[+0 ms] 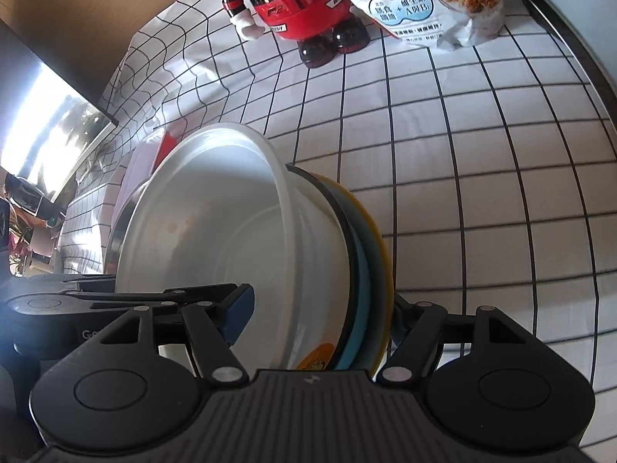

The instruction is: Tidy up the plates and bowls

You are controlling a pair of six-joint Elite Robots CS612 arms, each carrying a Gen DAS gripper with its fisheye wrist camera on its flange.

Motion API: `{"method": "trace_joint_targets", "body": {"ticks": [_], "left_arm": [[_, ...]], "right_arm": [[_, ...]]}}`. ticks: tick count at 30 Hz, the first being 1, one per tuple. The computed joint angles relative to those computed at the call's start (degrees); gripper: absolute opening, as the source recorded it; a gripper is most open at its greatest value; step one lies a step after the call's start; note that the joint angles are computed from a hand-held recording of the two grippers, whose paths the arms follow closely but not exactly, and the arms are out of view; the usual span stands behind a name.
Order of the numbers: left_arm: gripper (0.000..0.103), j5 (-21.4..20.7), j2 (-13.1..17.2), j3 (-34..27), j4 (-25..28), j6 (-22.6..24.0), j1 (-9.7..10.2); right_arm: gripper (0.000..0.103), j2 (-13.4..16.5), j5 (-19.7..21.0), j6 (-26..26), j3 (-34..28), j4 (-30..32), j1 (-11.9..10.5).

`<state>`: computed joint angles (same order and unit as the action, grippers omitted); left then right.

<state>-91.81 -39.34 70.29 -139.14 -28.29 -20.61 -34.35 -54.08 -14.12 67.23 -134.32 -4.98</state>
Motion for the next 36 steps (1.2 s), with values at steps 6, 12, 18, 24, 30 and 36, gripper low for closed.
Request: {"method": "trace_joint_targets", "body": {"ticks": [6,12,18,24,30,36], "left_arm": [[0.027,-2.87,-1.63,3.81,-5.61,-3.02,0.81],[0.028,-3.11,-1.39,3.4,-4.6,-2.63,0.92],[0.039,-4.87,-0.2,2.12,-4.08,-4.02,0.89],[0.043,-5.03,0.29,1.21,-3.58,-4.58,1.16],[0.058,-4.07,0.7,0.31,-2.36,-1.92,0.64],[0.06,-8.01,1.54,-0.79,-1.64,-4.02,1.57]], "right_arm": [[0.071,-1.59,0.51,-2.39,2.92,-2.89,-0.61],[0.071,-2.28,-0.52,-0.77,4.06,-12.25,-0.49],[0.061,-0.93,-4.87,-2.61,1.34,-5.65,0.7],[0.054,0.0,-2.01,-2.55,0.01,-1.22,-0.01],[0.055,0.89,0.21,-0.75,-0.94,1.66,-0.72],[0.055,1.35,2.38,-1.27,-1.43,3.56,-1.12]]}}
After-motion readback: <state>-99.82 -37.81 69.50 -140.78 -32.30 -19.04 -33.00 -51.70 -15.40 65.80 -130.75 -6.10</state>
